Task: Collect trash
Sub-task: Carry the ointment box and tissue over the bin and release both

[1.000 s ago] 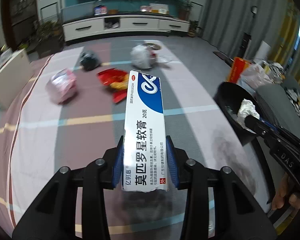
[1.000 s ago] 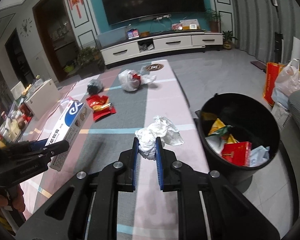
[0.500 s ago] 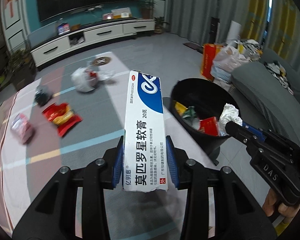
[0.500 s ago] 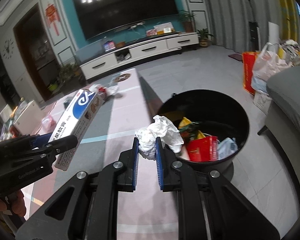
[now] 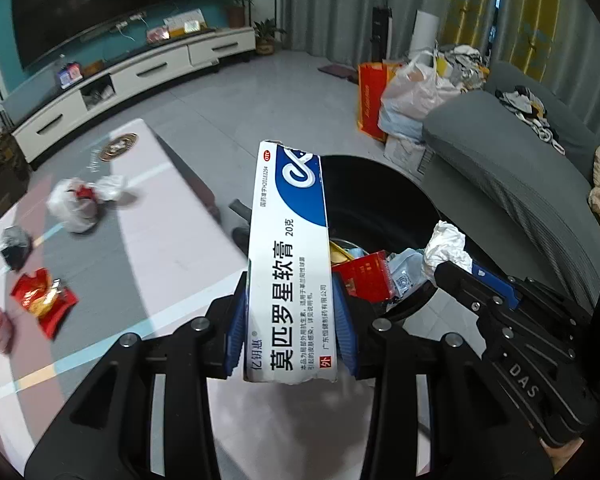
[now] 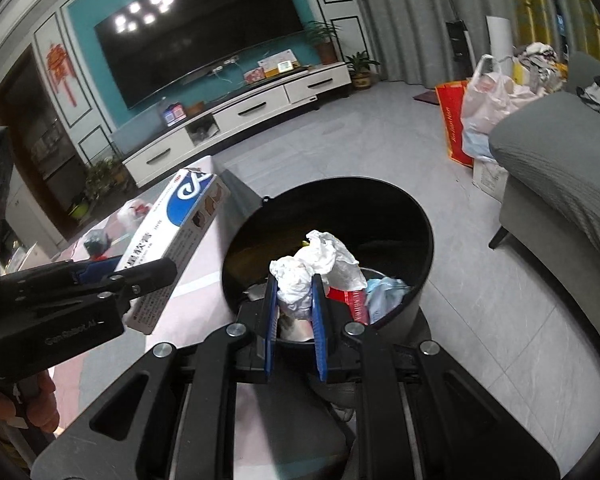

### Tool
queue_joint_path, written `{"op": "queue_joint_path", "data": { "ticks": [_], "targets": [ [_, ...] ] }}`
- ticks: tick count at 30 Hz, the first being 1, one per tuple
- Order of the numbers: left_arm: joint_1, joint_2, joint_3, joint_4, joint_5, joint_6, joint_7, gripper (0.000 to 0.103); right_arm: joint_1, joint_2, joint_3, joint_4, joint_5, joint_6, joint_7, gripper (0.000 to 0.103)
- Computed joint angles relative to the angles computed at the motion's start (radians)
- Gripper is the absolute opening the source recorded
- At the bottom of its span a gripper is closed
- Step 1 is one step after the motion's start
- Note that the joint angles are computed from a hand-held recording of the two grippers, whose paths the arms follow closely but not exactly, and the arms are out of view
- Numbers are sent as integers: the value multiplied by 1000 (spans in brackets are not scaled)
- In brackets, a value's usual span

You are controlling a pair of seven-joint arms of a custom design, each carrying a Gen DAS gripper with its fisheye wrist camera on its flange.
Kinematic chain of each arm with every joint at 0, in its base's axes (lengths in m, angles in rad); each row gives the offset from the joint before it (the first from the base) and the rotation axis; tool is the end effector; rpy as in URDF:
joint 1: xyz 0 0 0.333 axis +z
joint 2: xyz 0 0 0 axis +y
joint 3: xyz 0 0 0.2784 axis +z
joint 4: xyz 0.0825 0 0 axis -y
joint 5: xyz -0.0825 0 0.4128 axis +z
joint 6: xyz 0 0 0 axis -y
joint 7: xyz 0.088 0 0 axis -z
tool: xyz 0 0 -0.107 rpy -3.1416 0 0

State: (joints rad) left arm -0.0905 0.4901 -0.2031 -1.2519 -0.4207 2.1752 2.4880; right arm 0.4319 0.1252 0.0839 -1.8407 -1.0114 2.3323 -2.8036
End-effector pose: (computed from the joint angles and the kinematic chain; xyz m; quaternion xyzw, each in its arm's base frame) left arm 0.7215 -0.1994 0.5010 -0.2664 0.9098 -0.3075 0.0819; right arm 0.5757 0.3082 0.4552 -0.3391 0.8356 -0.2987 0.3125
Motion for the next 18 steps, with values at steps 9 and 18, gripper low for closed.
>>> {"op": "queue_joint_path", "data": {
  "ticks": [9,18],
  "targets": [
    [-57,157,4,197,79,-96,-100,40,-26,18,-18,-14,26,40,-8,17],
    [-82,278,-17,384,88,-174,-168,52,-50,34,-40,-11,49,75,-17,39]
  ]
}}
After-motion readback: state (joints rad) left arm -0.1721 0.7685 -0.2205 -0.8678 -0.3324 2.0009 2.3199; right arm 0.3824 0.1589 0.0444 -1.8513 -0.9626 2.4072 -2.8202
